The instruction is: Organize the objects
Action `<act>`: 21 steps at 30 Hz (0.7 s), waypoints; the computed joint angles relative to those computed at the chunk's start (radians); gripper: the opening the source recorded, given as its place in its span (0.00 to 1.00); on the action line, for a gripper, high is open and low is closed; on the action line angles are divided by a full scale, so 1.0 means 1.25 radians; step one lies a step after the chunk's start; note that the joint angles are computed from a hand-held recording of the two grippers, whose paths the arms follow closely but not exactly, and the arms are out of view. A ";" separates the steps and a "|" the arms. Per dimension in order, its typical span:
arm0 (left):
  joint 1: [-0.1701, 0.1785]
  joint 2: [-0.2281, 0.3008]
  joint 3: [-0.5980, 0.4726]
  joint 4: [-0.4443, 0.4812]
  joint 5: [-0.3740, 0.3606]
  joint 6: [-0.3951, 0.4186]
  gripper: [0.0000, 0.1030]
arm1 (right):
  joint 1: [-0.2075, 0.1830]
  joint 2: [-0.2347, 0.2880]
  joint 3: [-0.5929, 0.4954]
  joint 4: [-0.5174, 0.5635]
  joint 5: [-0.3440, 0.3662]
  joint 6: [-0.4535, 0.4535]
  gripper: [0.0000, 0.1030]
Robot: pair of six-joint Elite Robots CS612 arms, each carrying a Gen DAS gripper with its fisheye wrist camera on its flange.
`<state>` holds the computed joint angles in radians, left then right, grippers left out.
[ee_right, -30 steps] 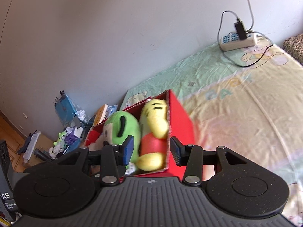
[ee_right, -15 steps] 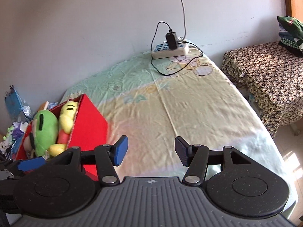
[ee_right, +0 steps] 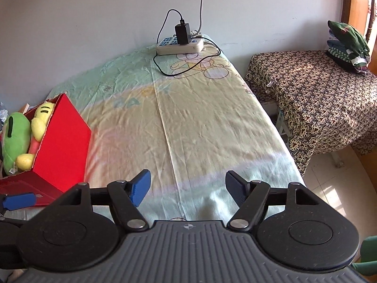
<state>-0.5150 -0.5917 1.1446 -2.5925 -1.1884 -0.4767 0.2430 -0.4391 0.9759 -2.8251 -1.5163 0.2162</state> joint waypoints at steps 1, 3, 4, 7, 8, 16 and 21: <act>-0.001 -0.001 0.001 0.005 0.011 -0.003 0.98 | 0.000 -0.001 0.000 0.005 0.003 0.000 0.72; -0.002 -0.004 0.004 0.020 0.028 -0.017 0.98 | 0.002 0.000 -0.004 0.014 0.002 -0.002 0.75; -0.001 -0.006 0.007 0.027 0.032 -0.026 0.98 | 0.004 0.002 -0.009 0.021 -0.002 -0.003 0.77; 0.004 -0.017 0.023 0.044 0.036 -0.052 0.98 | 0.010 0.006 -0.020 0.033 -0.008 0.002 0.78; 0.007 -0.021 0.029 0.050 0.038 -0.059 0.98 | 0.012 0.008 -0.024 0.035 -0.012 0.004 0.78; 0.031 -0.060 0.081 0.038 0.052 -0.082 0.98 | 0.042 0.018 -0.066 0.075 -0.005 -0.003 0.79; 0.054 -0.089 0.123 0.005 0.045 -0.073 0.98 | 0.068 0.026 -0.106 0.104 -0.024 -0.021 0.80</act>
<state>-0.4475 -0.7025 1.2987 -2.5857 -1.1323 -0.5678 0.3282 -0.4071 0.8431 -2.6947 -1.5469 0.1896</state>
